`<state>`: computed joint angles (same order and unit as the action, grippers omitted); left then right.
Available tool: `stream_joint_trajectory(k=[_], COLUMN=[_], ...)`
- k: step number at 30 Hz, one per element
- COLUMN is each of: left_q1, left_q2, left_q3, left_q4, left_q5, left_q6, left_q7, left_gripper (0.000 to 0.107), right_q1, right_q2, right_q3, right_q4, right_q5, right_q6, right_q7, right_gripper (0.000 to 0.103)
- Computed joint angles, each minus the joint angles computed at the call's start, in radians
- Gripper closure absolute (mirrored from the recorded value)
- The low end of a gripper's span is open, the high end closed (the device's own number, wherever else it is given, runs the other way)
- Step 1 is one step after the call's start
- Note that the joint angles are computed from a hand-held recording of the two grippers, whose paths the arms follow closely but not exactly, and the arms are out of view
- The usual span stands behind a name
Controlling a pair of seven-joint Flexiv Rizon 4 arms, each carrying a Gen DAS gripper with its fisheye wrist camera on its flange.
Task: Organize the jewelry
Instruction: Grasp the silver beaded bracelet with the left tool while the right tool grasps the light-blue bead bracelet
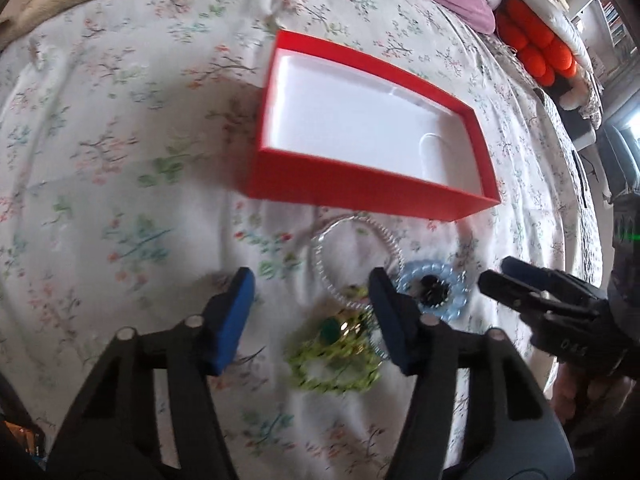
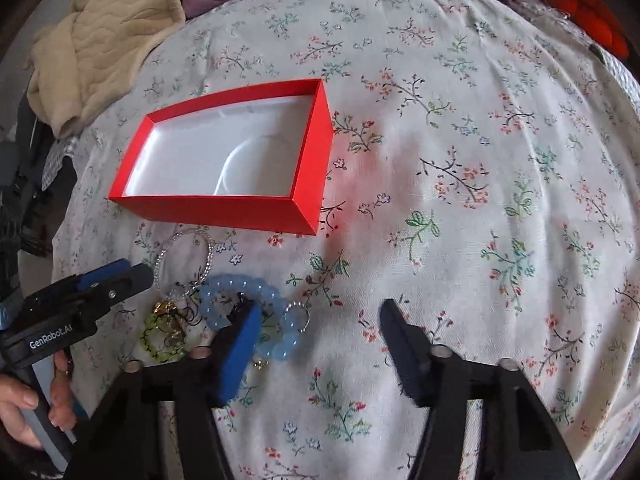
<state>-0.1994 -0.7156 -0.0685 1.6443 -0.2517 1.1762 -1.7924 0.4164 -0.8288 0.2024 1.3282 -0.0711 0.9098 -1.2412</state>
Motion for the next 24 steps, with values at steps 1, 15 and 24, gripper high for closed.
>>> stream_joint_trajectory(k=[1, 15, 24], left_q1=[-0.004, -0.028, -0.044], left_q2=[-0.011, -0.066, -0.078], left_q3=[0.003, 0.04, 0.059], left_q4=[-0.016, -0.1, -0.127], left_q5=[0.002, 0.056, 0.086], left_q6=[-0.009, -0.056, -0.069], left_q7=[-0.003, -0.055, -0.067], left_gripper=[0.054, 0.09, 0.101], right_q1=[-0.006, 0.02, 0.039], right_q2=[-0.007, -0.1, -0.165], right_q3=[0.012, 0.027, 0.028], right_q4=[-0.01, -0.174, -0.285], right_q5=[0.007, 0.032, 0.065], right_q6=[-0.001, -0.106, -0.18], right_q7=[-0.013, -0.132, -0.173], right_gripper=[0.052, 0.076, 0.076])
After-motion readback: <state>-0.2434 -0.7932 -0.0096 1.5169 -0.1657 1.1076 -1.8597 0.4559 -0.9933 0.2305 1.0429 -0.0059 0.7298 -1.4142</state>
